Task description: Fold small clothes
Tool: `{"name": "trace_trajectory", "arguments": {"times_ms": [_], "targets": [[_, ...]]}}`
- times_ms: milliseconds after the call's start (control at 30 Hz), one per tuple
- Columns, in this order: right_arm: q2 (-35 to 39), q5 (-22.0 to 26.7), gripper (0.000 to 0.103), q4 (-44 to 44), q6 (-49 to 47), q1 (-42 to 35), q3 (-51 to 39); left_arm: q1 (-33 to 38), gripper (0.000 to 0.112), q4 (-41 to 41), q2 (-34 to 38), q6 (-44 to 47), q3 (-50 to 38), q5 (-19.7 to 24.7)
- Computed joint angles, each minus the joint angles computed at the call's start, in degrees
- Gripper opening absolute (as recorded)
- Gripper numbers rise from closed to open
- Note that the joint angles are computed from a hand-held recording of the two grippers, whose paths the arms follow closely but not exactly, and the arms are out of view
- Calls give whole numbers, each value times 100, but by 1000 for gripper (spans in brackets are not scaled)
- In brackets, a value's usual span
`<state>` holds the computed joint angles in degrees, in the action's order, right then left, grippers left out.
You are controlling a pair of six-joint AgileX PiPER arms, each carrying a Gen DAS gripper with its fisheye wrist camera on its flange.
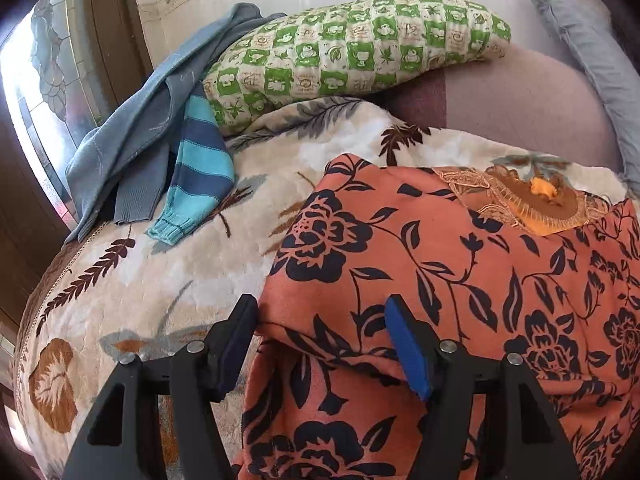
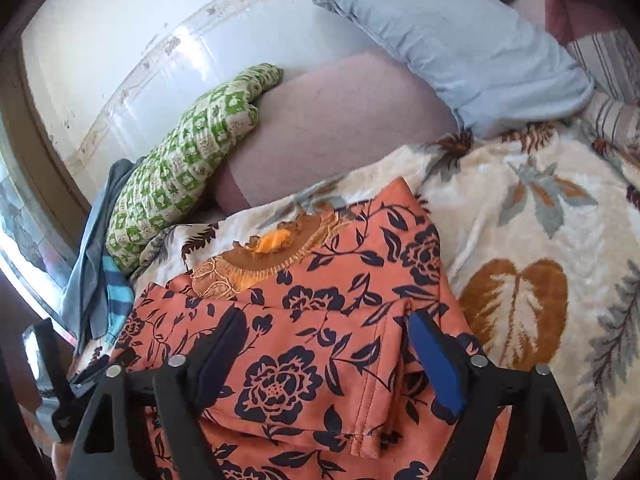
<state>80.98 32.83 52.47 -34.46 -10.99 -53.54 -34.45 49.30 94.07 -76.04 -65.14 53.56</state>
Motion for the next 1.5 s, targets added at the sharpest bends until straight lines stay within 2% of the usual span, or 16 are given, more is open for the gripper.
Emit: {"name": "trace_trajectory", "arguments": {"times_ms": [100, 267, 333, 467, 533, 633, 733, 833, 900, 1033, 1100, 1167, 1267, 1333, 1433, 1500], "targets": [[744, 1156, 84, 800, -438, -797, -360, 146, 67, -259, 39, 173, -38, -49], [1587, 1906, 52, 891, -390, -1069, -746, 129, 67, -379, 162, 392, -136, 66], [1647, 1959, 40, 607, -157, -973, -859, 193, 65, -469, 111, 451, -119, -4], [1306, 1541, 34, 21, 24, -628, -836, 259, 58, -538, 55, 470, -99, -64], [1162, 1195, 7, -635, 373, -296, -834, 253, 57, -540, 46, 446, -99, -57], [852, 927, 6, -1131, 593, 25, -759, 243, 49, -486, -111, 278, -11, -128], [245, 495, 6, -1420, 699, 276, -607, 284, 48, -464, -346, 124, 118, -303], [-103, -172, 6, -1778, 917, 536, -494, 188, 48, -476, -351, 166, 110, -370], [37, -561, 6, -2355, 1367, 711, -603, 11, 48, -484, -145, 408, -54, -261], [1041, -641, 6, -2724, 1558, 669, -1294, -449, 48, -183, 410, 692, -467, 332], [1685, -357, 9, -3437, 2134, 809, -1805, -426, 48, -192, 430, 723, -498, 316], [2090, -22, 10, -3648, 2367, 806, -2064, -291, 48, -241, 296, 614, -447, 157], [1884, 64, 10, -3185, 2063, 610, -2012, -221, 48, -54, -19, 190, -286, 22], [1486, -83, 12, -2767, 1837, 453, -1830, -376, 50, 412, -180, -285, -184, 185], [905, -414, 12, -2770, 1923, 411, -1503, -533, 67, 985, -309, -752, -69, 332], [718, -500, 12, -2704, 1817, 471, -1390, -476, 68, 1036, -283, -757, -54, 257]]}}
